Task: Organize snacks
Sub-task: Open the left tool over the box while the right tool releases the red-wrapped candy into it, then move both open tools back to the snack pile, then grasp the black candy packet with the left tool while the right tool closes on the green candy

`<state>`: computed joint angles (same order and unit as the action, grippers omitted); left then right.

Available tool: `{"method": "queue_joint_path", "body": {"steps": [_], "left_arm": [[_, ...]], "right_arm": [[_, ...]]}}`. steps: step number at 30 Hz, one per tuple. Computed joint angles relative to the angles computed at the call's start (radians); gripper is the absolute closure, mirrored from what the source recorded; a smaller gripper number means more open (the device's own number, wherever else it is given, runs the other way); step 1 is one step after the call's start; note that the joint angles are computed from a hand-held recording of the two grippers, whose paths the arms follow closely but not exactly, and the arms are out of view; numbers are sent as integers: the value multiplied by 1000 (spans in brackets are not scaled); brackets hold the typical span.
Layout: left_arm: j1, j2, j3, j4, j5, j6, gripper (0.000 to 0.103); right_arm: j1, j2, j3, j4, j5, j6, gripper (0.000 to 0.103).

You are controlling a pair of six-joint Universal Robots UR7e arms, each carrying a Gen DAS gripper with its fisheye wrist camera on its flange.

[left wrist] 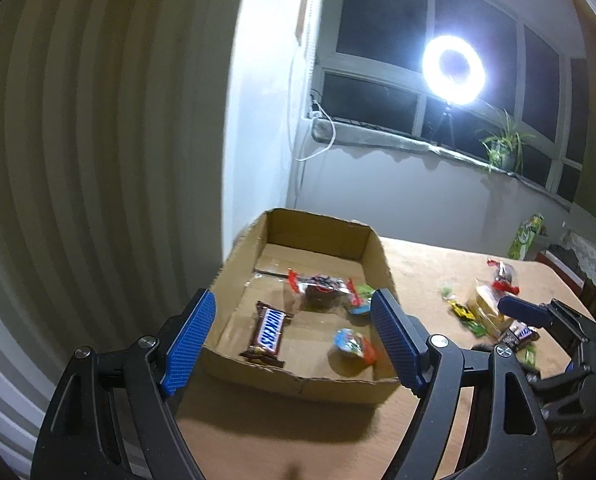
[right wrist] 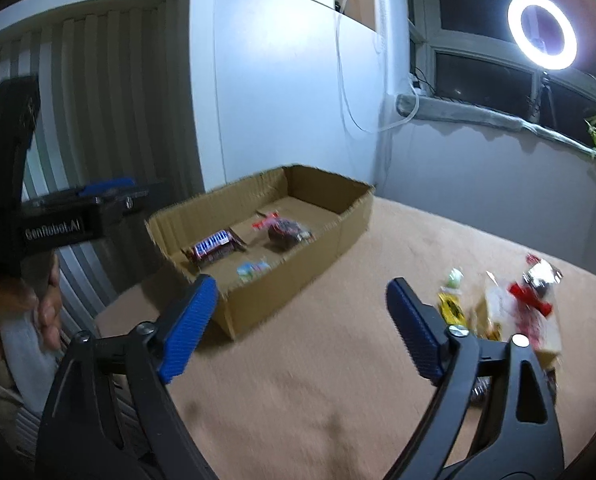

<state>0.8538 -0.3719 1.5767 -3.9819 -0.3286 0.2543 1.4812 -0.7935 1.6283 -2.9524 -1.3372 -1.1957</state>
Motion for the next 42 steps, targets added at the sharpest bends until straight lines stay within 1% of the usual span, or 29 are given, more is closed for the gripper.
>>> {"method": "queue_joint_path", "body": {"steps": [1,5,8,11,15,22,27,33,37,40,41,42], "left_arm": [[-3,2,-4,13,0,-3,23],[-12,16,-26,57,-19,-11,23],[-17,29,-48,108,-40,-29,23],[-18,42,-70,176,-69,-57,23],[-12,69,-121,283,-133,-88,23],[10,135,-240,452,-256,-93,23],[35,194,-356,628,-341,-97,23],[57,245,-460,794,-416,-94,23],[66,262,-509,877,-425,-108,23],[71,263,-524,928,-436,-128,23],[72,265,-531,949,-435,-136,23],[74,264,-535,967,-435,-144,23]], "right_arm": [[-7,-7,6,-5,0,0,8],[-30,-27,13,-11,-9,-3,8],[-52,-42,16,-24,-10,4,8],[-75,-52,11,-39,-28,15,8],[-103,-58,-3,-47,-58,34,8],[-149,-57,-38,-40,-97,47,8],[-170,-43,-77,-45,-121,81,8],[-185,-34,-116,-7,-125,94,8],[-191,-32,-130,17,-119,90,8],[-190,-24,-148,41,-122,93,9],[-190,-22,-153,51,-123,90,10],[-188,-19,-160,59,-127,87,15]]}}
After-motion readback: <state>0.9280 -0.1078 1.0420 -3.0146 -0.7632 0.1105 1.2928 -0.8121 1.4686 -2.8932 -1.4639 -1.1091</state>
